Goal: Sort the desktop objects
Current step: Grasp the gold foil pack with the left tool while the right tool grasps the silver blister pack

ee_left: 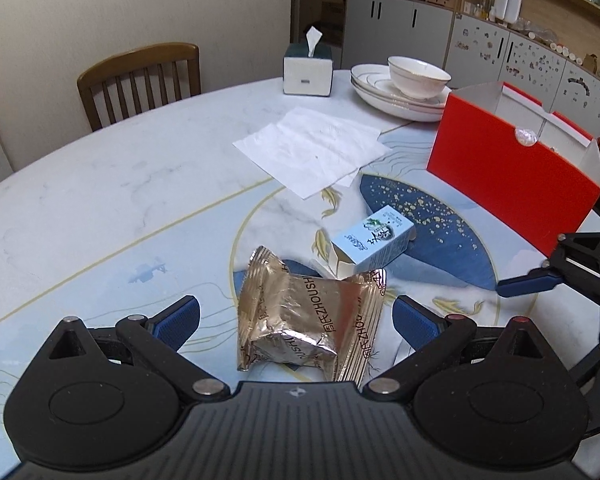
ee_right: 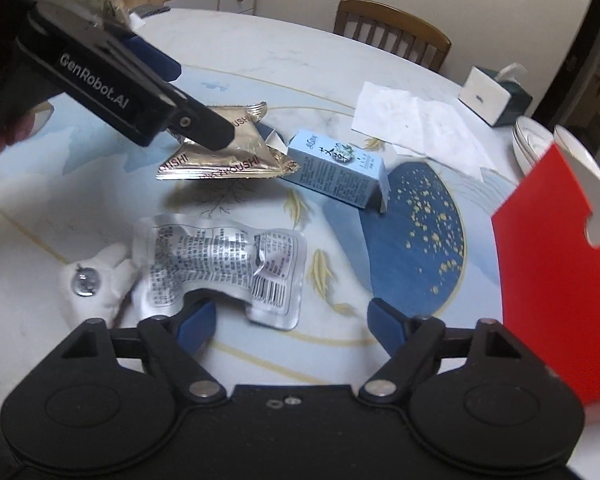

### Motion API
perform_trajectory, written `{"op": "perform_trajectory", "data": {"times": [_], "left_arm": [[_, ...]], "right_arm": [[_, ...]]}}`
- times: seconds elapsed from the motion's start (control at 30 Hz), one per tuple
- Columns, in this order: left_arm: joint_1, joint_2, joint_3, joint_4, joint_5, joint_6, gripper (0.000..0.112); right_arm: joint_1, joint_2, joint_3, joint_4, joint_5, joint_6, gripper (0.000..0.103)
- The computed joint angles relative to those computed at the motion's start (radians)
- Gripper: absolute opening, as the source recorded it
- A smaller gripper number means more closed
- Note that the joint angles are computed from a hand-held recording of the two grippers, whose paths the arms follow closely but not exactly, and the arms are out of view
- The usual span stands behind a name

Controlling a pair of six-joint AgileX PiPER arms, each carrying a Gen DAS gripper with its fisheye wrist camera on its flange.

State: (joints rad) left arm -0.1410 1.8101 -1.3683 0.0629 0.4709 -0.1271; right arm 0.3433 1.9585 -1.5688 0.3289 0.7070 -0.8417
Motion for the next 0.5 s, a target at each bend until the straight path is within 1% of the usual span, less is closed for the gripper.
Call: {"op": "perform_trajectory", "data": {"times": [0.1, 0.23, 0.37, 0.4, 0.5], "left_arm": [[0.000, 0.022, -0.020, -0.016, 0.010, 0.014, 0.103], [-0.002, 0.053, -0.052, -0.026, 0.027, 0.025, 0.103], [-0.001, 0.091, -0.088, -0.011, 0.047, 0.016, 0.103], [0.000, 0.101, -0.097, -0.011, 0.055, 0.018, 0.103], [0.009, 0.124, -0.118, -0.047, 0.075, 0.055, 0.103]], "right_arm": [[0.005, 0.024, -0.033, 0.022, 0.006, -0.010, 0.077], [0.021, 0.046, -0.061, 0.040, 0.003, -0.049, 0.075], [0.032, 0.064, -0.083, 0.071, 0.016, -0.100, 0.072], [0.035, 0.067, -0.087, 0.078, 0.019, -0.111, 0.070], [0.036, 0.078, -0.108, 0.100, 0.043, -0.130, 0.060]]}}
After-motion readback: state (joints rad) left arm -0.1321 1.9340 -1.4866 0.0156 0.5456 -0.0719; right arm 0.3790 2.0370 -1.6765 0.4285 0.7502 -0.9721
